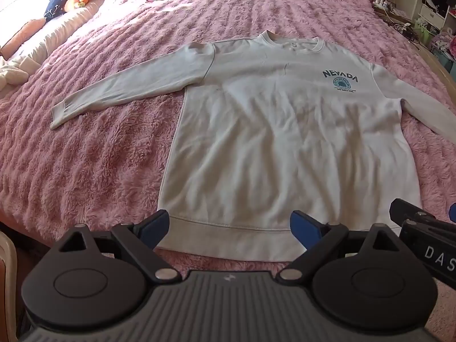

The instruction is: Fold small clothes

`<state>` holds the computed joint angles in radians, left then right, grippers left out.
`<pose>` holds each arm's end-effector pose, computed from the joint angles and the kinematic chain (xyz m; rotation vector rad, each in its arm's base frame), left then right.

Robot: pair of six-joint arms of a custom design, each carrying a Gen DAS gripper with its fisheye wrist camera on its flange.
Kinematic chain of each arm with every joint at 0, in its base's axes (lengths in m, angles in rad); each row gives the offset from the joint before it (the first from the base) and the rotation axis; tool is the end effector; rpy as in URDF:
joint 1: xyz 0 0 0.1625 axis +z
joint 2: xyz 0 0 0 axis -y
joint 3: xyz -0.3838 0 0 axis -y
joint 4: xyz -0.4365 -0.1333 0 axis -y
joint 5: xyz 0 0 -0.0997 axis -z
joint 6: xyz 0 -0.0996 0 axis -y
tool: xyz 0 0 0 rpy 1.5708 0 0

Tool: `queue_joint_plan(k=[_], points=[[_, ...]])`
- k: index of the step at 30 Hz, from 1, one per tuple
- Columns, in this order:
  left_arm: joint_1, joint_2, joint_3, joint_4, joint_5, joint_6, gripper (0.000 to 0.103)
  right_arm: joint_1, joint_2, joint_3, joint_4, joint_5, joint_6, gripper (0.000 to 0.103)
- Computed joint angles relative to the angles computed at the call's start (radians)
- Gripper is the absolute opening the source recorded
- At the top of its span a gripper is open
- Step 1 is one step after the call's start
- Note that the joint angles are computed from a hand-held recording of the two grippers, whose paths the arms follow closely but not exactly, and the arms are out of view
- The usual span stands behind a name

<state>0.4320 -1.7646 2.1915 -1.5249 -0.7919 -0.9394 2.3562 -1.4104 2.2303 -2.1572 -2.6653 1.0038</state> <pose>-0.2599 -0.3437 0.2499 0.4558 2.2692 -0.5335 0.3467 -0.2834 0.1548 -0.0814 -2.1485 0.8618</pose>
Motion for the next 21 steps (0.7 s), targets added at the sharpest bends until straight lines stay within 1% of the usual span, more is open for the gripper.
queue_joint_plan(k=[21], points=[[-0.003,0.008,-0.008,0.023,0.000,-0.014,0.103,0.000,0.001,-0.002,0.005,-0.003,0.001,0.083]])
